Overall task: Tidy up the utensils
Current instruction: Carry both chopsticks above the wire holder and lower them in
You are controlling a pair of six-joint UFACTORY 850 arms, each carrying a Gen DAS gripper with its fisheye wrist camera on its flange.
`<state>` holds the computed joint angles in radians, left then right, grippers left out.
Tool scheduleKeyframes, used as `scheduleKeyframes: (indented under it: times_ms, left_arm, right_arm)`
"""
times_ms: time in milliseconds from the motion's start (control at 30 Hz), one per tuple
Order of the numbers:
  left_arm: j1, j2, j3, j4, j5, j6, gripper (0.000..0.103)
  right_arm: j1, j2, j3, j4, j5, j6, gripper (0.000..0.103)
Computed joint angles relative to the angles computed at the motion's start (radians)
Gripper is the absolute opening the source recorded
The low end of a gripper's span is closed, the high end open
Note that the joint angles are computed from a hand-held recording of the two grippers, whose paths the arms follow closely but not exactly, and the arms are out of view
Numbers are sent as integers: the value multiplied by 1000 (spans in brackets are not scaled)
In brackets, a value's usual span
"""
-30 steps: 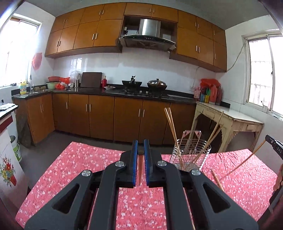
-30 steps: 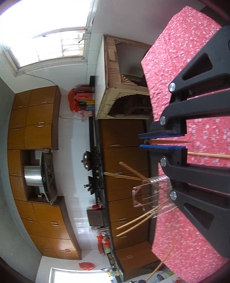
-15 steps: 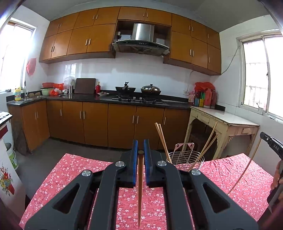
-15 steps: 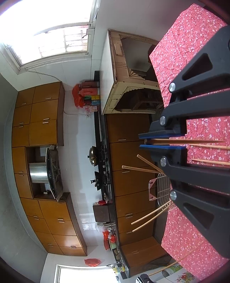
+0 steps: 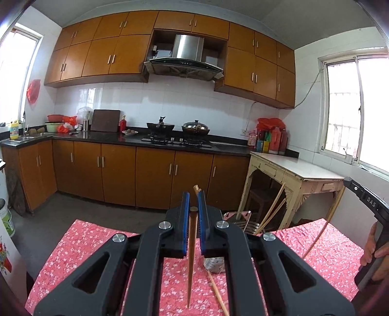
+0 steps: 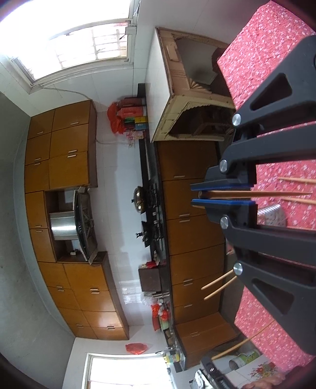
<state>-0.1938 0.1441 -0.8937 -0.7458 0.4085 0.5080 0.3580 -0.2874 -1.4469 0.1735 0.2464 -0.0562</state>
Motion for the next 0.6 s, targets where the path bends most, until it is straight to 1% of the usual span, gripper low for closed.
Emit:
scheduleKeyframes:
  times_ms: [200, 300, 400, 533, 600]
  left_arm:
    - [-12, -44, -101, -17, -21, 48, 7]
    - [-20, -69, -159, -32, -30, 76, 7]
    - [-30, -104, -236, -83, -37, 140, 7]
    - [-55, -169, -340, -162, -14, 250, 7]
    - [-63, -196, -373, -176, -4, 267, 7]
  right_arm:
    - [24, -41, -106, -57, -12, 38, 8]
    - [38, -73, -177, -47, -19, 18, 8]
    - [49, -118, -263, -55, -41, 29, 8]
    - [59, -184, -369, -71, -73, 54, 8]
    - [64, -228, -433, -61, -102, 46, 8]
